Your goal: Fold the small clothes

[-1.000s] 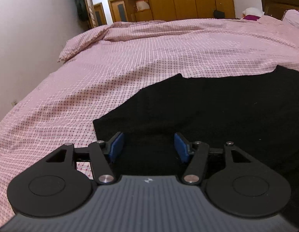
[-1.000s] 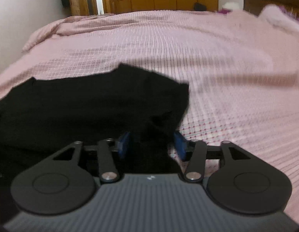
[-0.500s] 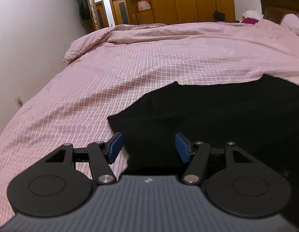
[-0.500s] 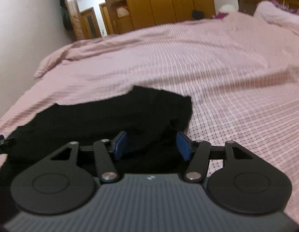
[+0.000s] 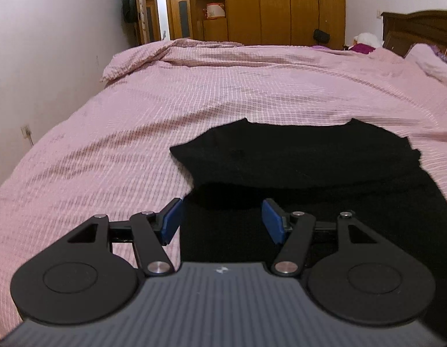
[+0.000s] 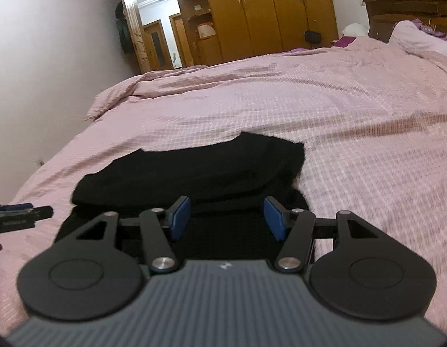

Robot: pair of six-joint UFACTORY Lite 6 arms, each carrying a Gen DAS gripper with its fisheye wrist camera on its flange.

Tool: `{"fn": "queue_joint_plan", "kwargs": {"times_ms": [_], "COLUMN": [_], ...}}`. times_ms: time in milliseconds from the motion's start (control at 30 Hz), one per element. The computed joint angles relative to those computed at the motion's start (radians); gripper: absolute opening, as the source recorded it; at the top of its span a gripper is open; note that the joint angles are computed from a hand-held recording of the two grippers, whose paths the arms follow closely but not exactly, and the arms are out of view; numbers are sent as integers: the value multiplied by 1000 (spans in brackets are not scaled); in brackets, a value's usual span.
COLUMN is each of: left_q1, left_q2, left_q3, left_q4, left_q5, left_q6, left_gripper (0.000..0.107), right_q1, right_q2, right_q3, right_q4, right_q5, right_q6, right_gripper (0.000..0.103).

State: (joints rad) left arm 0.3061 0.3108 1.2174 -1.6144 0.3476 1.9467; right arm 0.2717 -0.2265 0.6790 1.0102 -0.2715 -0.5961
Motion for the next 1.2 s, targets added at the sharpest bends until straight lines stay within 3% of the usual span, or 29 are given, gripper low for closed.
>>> {"fn": "queue_joint_plan", "kwargs": {"times_ms": [133,233,367,500,633,700,900,1200], "left_q1": [53,87,109,157,181,187,161,193], "left_q2": [-123,-203,-280,-298,-240,-213,-140,-119], "left_q3": [-159,-278,-423,-519,-531,-527,-478,-491], "left_q4": [24,38,3,-6,-12,-15,-87,-126], "left_q5": [54,64,13,29,22,22,7,58], "left_q6": [2,11,76,128,163,165,216,281], "left_gripper": [68,69,69,69,69,69,70,74], "right_q1": [55,121,253,388,448,466,419,406], "right_q2": [-98,-160,-191,-185,-163,-139,-80,-17], "right_q3": [-89,-147,-200,-246,-286,-296,-288,-306], "right_q4": [67,247,542,651,645,638,637,585], "right_q5": [29,15,-82,-204,-282,-321,-260,-215], "right_q6": [1,-128,-354,-402,-359,-328,-315,-232], "right_gripper": [59,59,64,65,69,83,83,83]}}
